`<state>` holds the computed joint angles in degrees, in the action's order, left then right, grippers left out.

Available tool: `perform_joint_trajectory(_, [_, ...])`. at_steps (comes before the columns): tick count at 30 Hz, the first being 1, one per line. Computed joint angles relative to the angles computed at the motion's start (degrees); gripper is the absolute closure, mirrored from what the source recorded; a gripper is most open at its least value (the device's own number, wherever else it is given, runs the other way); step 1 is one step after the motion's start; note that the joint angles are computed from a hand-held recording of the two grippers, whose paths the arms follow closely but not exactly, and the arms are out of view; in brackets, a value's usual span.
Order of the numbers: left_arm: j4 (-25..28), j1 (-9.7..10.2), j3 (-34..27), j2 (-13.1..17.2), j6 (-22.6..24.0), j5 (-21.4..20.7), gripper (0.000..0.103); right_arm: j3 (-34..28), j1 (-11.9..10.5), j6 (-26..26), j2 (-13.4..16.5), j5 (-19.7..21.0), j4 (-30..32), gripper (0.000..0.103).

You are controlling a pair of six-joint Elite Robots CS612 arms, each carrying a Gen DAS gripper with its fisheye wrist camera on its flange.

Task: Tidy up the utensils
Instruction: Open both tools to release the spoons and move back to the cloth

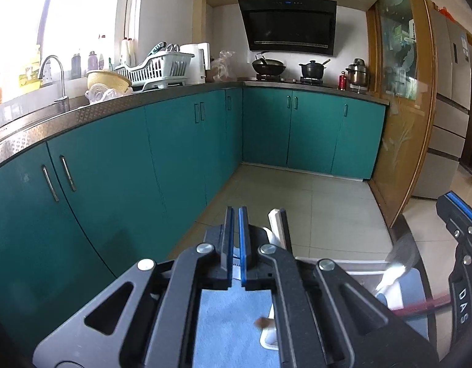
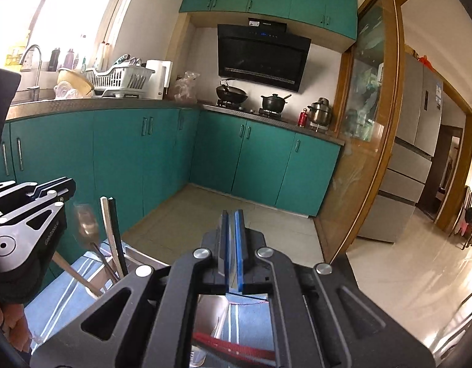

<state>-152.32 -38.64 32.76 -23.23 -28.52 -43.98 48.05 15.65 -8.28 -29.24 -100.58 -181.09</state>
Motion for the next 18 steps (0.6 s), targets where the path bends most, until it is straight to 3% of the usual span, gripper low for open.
perform_joint_trajectory(4, [-4.3,-0.01,5.5,-2.8,-1.0,-1.3,0.098,3.9,-0.4,1.6,-2.3,2.4,-2.7,0.088])
perform_joint_trajectory(7, [-8.8,-0.17,11.6,-5.8,-1.7,-1.9,0.094,9.0,-0.8,3.4,-5.2,4.9,-5.9,0.087])
perform_joint_trajectory(9, [-10.9,-0.41,17.0,-8.2,-2.5,-2.4,0.090,14.4,-1.3,5.2,-8.0,8.7,-8.7,0.085])
perform_joint_trajectory(11, [-11.5,-0.50,22.3,-10.5,-2.7,-4.5,0.079,19.5,-2.2,6.7,-10.6,14.2,-8.9,0.077])
perform_joint_trajectory(13, [-11.2,-0.41,26.1,-11.8,-2.0,-8.0,0.077,24.4,-3.3,8.4,-12.5,22.0,-6.5,0.074])
perform_joint_trajectory(15, [-8.8,-0.37,29.5,-12.9,-2.3,-11.6,0.077,26.7,-3.7,8.3,-12.9,26.9,-1.3,0.072])
perform_joint_trajectory(18, [-4.7,-0.34,32.4,-13.4,-4.9,-16.2,0.077,26.5,-2.8,7.1,-11.3,26.6,10.9,0.072])
